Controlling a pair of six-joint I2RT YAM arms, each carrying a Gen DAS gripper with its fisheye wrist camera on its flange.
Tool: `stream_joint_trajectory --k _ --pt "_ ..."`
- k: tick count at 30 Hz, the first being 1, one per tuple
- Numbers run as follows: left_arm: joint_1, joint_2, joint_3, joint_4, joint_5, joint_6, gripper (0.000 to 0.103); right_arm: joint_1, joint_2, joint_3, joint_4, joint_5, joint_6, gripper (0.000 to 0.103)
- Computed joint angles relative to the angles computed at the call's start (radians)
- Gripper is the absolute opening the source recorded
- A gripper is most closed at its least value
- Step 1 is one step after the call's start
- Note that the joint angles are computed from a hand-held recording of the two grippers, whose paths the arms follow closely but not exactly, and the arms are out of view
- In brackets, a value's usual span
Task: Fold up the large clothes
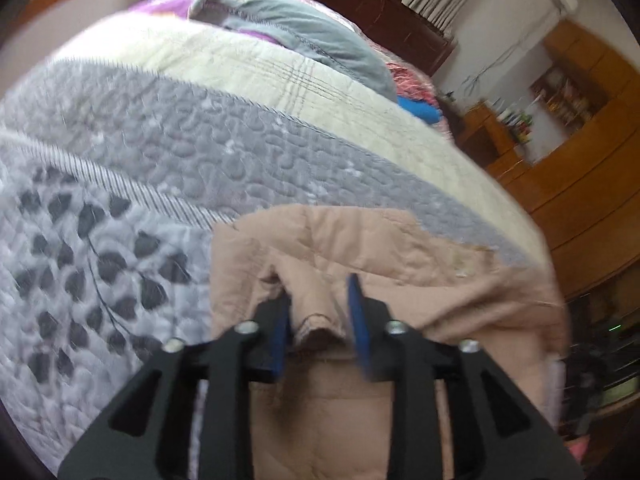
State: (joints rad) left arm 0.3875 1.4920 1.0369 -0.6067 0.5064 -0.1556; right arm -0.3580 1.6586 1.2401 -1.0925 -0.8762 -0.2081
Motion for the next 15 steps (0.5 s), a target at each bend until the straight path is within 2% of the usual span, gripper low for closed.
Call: stream_joint_trajectory --k 1,2,4,7,9,15 --pt "0.034 -0.003 0.006 -0.026 0.069 0.006 0.044 -0.012 -0.004 -0.001 -0.005 -0.013 -0.004 0.047" --pt "0.052 -0.012 0.008 -0.045 0.106 0.01 0.05 -0.028 -0.028 -0.014 0.018 -0.005 0.01 0.06" --pt "0.095 -0.032 0.018 -0.105 0.184 0.035 0.052 -0.045 -0.08 -0.037 0.058 0.023 0.03 0.062" --pt "0.17 -0.095 0.015 -0.193 0.265 0.113 0.054 -0.073 -0.105 -0.052 0.008 0.003 -0.036 0.061" --pt "0.193 -0.139 -0.001 -0.219 0.248 0.149 0.056 -0.073 -0.156 -0.09 -0.001 0.023 -0.075 0.061" --pt "0.189 -0.282 -0.131 -0.246 0.088 0.259 0.058 -0.03 -0.285 -0.232 0.006 0.105 -0.142 0.057"
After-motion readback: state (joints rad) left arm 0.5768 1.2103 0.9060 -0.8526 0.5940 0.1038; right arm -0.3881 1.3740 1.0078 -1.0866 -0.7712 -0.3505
